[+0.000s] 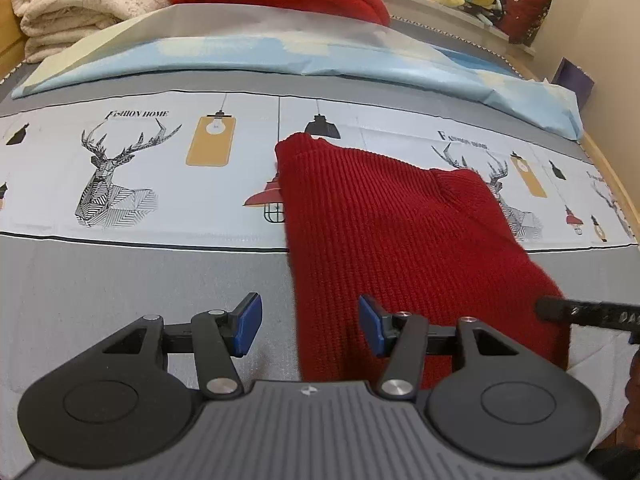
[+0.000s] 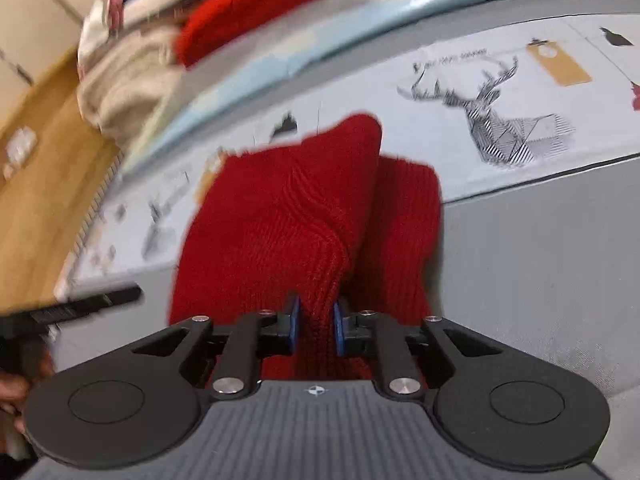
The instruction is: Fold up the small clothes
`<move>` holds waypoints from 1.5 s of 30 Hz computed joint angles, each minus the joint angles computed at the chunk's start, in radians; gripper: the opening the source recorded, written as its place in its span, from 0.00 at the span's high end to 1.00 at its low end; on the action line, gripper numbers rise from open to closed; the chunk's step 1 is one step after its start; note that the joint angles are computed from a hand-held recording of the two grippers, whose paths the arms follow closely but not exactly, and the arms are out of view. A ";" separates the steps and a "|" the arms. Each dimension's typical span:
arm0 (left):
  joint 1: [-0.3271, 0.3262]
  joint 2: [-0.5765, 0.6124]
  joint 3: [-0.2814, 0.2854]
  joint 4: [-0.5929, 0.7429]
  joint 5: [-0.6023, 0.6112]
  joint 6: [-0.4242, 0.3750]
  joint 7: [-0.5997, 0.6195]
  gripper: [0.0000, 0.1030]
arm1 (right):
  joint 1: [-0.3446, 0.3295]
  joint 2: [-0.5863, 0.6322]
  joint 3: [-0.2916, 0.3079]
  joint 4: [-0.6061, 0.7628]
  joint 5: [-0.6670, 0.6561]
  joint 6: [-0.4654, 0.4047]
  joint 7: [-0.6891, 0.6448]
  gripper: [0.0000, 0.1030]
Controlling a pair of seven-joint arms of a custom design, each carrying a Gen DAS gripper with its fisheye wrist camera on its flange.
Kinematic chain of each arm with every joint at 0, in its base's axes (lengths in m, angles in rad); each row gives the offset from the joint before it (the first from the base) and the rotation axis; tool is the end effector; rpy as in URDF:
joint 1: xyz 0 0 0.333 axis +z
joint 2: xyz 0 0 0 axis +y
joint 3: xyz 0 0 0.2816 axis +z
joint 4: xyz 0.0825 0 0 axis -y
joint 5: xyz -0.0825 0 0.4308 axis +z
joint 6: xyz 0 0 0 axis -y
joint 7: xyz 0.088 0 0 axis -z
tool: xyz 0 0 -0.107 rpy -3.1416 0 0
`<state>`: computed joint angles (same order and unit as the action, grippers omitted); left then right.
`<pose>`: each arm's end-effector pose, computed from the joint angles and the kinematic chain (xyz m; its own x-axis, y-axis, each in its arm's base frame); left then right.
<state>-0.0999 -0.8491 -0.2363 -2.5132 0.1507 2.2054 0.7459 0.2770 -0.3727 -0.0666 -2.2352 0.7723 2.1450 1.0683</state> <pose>0.3906 -0.1410 0.5684 0.4062 -0.9045 0.1299 -0.7251 -0.4055 -0.5566 0.5110 0.1371 0.5139 0.4289 -0.7225 -0.5422 -0.8786 -0.1941 -0.4363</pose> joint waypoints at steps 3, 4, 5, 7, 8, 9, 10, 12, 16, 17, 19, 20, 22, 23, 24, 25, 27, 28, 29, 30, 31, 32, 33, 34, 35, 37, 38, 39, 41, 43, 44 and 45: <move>-0.015 0.010 0.011 0.002 -0.020 0.007 0.012 0.43 | -0.018 0.013 0.009 0.017 -0.072 -0.036 0.029 0.83; -0.022 0.017 0.016 0.004 -0.030 0.009 0.020 0.42 | -0.025 0.029 0.021 0.027 -0.119 -0.054 0.056 0.82; -0.032 0.028 0.024 0.006 -0.045 0.009 0.033 0.41 | -0.029 0.044 0.033 0.033 -0.156 -0.061 0.080 0.82; -0.049 0.054 0.033 0.010 -0.071 0.001 0.060 0.38 | -0.029 0.049 0.044 0.023 -0.194 -0.054 0.095 0.79; -0.053 0.079 0.033 0.020 -0.078 -0.020 0.074 0.38 | -0.026 0.045 0.045 0.015 -0.198 -0.047 0.092 0.78; -0.053 0.105 0.028 0.033 -0.079 -0.047 0.086 0.37 | -0.023 0.039 0.046 0.010 -0.199 -0.039 0.089 0.78; -0.053 0.126 0.025 0.043 -0.078 -0.070 0.098 0.34 | -0.020 0.034 0.046 0.006 -0.202 -0.031 0.084 0.76; -0.048 0.142 0.008 0.056 -0.059 -0.092 0.099 0.32 | -0.017 0.026 0.050 0.001 -0.223 -0.014 0.080 0.65; -0.055 0.082 -0.004 0.028 -0.031 -0.054 0.084 0.33 | -0.003 -0.005 0.037 -0.015 -0.202 0.021 0.074 0.61; -0.063 0.070 0.007 0.014 -0.044 -0.038 0.089 0.33 | -0.003 0.000 0.032 -0.011 -0.200 0.022 0.072 0.61; -0.076 0.093 0.026 0.017 -0.075 -0.086 0.117 0.31 | -0.011 0.011 0.046 -0.012 -0.245 0.027 0.095 0.51; -0.078 0.112 0.024 0.027 -0.077 -0.124 0.132 0.27 | -0.017 0.012 0.057 -0.018 -0.280 0.033 0.114 0.49; -0.075 0.112 0.004 0.032 -0.054 -0.149 0.141 0.24 | -0.015 0.000 0.063 -0.032 -0.309 0.037 0.131 0.47; -0.074 0.102 -0.002 0.037 -0.044 -0.147 0.141 0.26 | -0.013 -0.015 0.066 -0.041 -0.322 0.043 0.138 0.47; -0.074 0.078 -0.008 0.035 -0.036 -0.133 0.132 0.28 | -0.012 -0.035 0.069 -0.052 -0.335 0.054 0.143 0.47; -0.075 0.042 -0.011 0.019 -0.031 -0.102 0.120 0.27 | -0.009 -0.060 0.067 -0.064 -0.337 0.064 0.148 0.47; -0.069 -0.046 -0.032 -0.012 -0.009 -0.034 0.075 0.23 | -0.004 -0.111 0.053 -0.092 -0.317 0.085 0.174 0.47; -0.058 -0.069 -0.052 -0.011 0.012 -0.023 0.051 0.19 | -0.005 -0.139 0.047 -0.107 -0.310 0.101 0.190 0.47; -0.041 -0.097 -0.085 -0.002 0.048 -0.036 0.022 0.18 | -0.003 -0.178 0.038 -0.128 -0.300 0.124 0.194 0.47; -0.027 -0.105 -0.114 0.016 0.081 -0.055 0.002 0.15 | 0.002 -0.217 0.030 -0.151 -0.291 0.150 0.188 0.46; -0.021 -0.123 -0.142 0.030 0.115 -0.082 -0.015 0.13 | 0.005 -0.258 0.025 -0.175 -0.288 0.179 0.181 0.45; -0.027 -0.147 -0.162 0.035 0.140 -0.100 -0.028 0.11 | 0.009 -0.308 0.021 -0.205 -0.290 0.214 0.169 0.43; -0.041 -0.177 -0.178 0.033 0.157 -0.113 -0.045 0.11 | 0.014 -0.355 0.015 -0.233 -0.294 0.239 0.155 0.38; -0.055 -0.201 -0.191 0.032 0.166 -0.126 -0.064 0.11 | 0.020 -0.408 0.008 -0.265 -0.298 0.266 0.140 0.31; -0.075 -0.226 -0.202 0.028 0.166 -0.142 -0.084 0.11 | 0.024 -0.456 0.003 -0.297 -0.305 0.292 0.128 0.27; -0.120 -0.270 -0.224 0.015 0.162 -0.178 -0.116 0.11 | 0.027 -0.549 -0.005 -0.360 -0.333 0.332 0.102 0.13; -0.134 -0.276 -0.246 0.019 0.167 -0.210 -0.128 0.11 | 0.028 -0.604 -0.008 -0.399 -0.353 0.350 0.081 0.11; -0.150 -0.282 -0.268 0.019 0.174 -0.241 -0.136 0.11 | 0.030 -0.636 -0.013 -0.425 -0.371 0.370 0.063 0.11; -0.181 -0.279 -0.304 0.017 0.194 -0.288 -0.148 0.11 | 0.025 -0.717 -0.012 -0.486 -0.405 0.401 0.048 0.10; -0.202 -0.271 -0.332 0.013 0.199 -0.325 -0.200 0.11 | 0.026 -0.787 -0.022 -0.537 -0.426 0.410 0.047 0.09; -0.218 -0.278 -0.338 0.003 0.198 -0.335 -0.235 0.11 | 0.025 -0.818 -0.024 -0.562 -0.435 0.411 0.050 0.08; -0.227 -0.275 -0.347 -0.001 0.191 -0.345 -0.283 0.11 | 0.023 -0.851 -0.025 -0.593 -0.443 0.412 0.055 0.07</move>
<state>-0.3267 -1.1243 -0.5832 -2.5139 0.3415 1.8606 0.4632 0.3003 -1.2237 -0.0921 -2.8278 0.3295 2.5569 1.1229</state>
